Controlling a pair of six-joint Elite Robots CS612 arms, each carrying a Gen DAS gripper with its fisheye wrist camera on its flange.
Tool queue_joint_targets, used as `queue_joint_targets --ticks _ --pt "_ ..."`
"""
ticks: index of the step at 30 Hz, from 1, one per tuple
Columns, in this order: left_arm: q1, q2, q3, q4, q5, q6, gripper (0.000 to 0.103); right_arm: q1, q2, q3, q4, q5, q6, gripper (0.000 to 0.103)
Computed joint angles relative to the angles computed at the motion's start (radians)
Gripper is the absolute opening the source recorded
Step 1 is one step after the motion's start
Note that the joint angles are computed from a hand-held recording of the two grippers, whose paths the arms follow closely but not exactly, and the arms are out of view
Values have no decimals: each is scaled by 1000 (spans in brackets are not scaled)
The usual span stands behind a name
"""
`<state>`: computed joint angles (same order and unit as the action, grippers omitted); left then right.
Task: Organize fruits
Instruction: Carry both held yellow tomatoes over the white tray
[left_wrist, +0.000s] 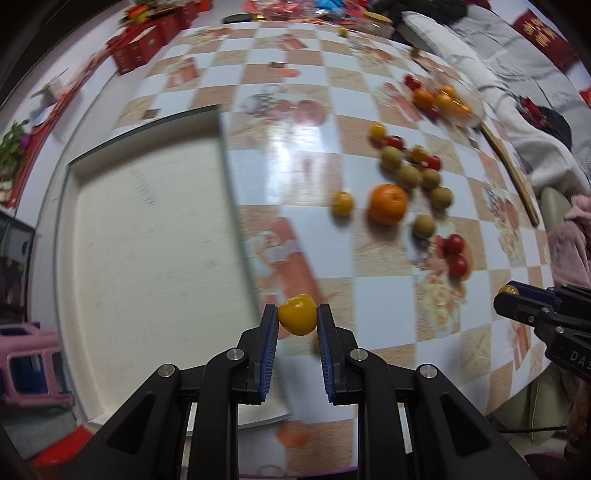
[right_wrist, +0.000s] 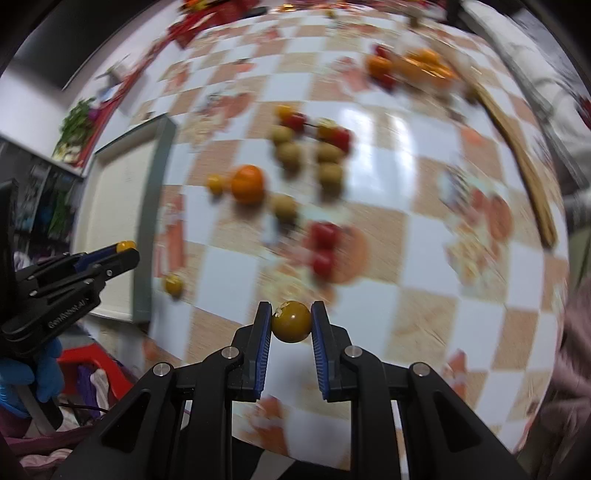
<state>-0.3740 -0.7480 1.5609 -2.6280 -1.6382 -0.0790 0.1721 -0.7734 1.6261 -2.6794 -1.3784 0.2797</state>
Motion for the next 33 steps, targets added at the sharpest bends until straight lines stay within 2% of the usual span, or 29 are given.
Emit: queue_joint_targets --ticks 11,18,21,25,31,32,33 --pt "80 9 28 17 103 -117 23 76 110 -244 149 90 -165 23" --pt "99 24 31 19 150 -134 23 116 207 -424 281 135 -235 23" --pt "102 29 33 12 159 -132 23 128 248 -499 335 132 -248 23" --pt "98 32 42 -8 176 -120 23 146 309 -611 416 94 -274 24" --pt "86 23 58 -16 188 -115 24 168 366 -715 512 31 -322 26" --pt "87 21 60 -14 185 -114 28 171 371 -723 525 27 -326 30" --pt "86 19 62 -6 188 -116 53 171 373 -727 527 31 -327 37"
